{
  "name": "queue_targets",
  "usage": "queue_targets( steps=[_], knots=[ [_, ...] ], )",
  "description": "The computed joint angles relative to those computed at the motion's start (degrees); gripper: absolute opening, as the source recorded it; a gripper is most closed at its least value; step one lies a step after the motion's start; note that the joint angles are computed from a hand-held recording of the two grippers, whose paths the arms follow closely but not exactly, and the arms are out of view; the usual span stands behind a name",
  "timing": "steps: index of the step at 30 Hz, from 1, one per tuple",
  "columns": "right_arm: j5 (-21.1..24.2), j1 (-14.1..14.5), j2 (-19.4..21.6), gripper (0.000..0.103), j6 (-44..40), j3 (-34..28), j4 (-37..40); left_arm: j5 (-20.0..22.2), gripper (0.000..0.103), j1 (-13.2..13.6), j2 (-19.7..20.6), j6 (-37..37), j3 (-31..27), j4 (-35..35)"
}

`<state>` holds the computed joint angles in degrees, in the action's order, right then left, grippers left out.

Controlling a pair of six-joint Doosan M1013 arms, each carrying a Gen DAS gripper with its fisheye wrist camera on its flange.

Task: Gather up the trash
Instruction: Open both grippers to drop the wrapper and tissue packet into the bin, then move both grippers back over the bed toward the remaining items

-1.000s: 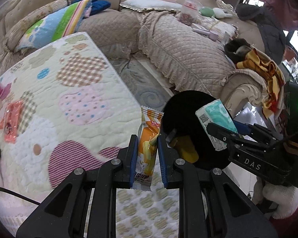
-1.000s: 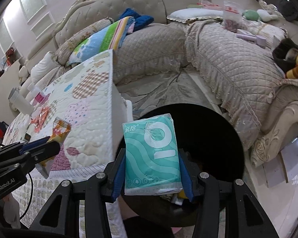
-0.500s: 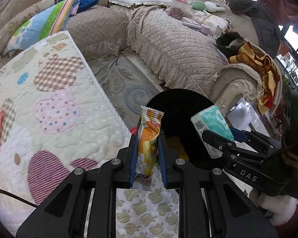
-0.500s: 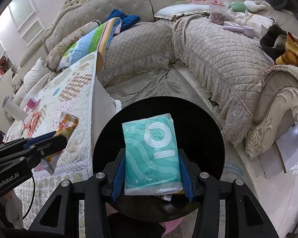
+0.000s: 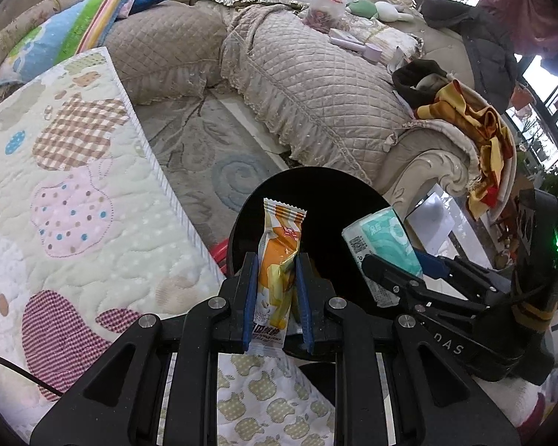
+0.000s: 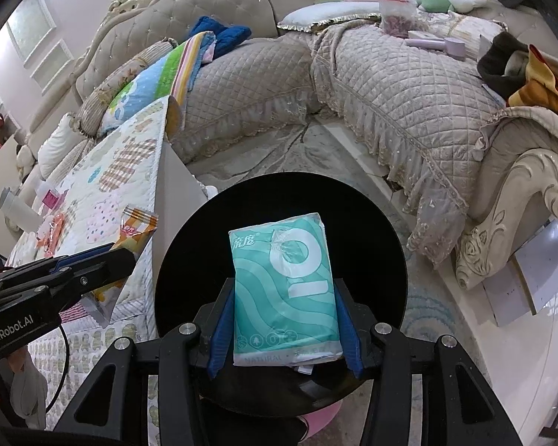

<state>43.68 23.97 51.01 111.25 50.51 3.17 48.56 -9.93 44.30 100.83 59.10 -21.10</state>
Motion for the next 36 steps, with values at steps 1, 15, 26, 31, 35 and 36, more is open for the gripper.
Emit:
queue_targets(
  steps=[1,15,26,31,35,36],
  knots=[
    [0.04,-0.03,0.03,0.048,0.09,0.00,0.05,0.22,0.018,0.04,0.12,0.31,-0.16,-0.55],
    [0.92,-0.19,0.36,0.061,0.67,-0.40,0.51,0.45,0.022,0.71,0.02,1.76,0.14,-3.93],
    [1.69,0.25,0.69,0.061,-0.45,-1.50,1.04,-1.48,0.024,1.05,-1.37,0.02,2.15,-2.00],
    [1.87,0.81,0.97,0.061,-1.49,-2.32,1.35,-3.35,0.024,1.57,-2.45,-3.05,3.92,1.10],
    [2.41,1.29,1.45,0.061,-2.74,-3.35,2.03,-4.41,0.024,2.09,-3.31,-5.32,5.36,3.74],
    [2.57,1.42,1.58,0.061,-3.09,-3.65,2.20,-4.60,0.024,2.25,-3.53,-5.78,5.72,4.18]
  ],
)
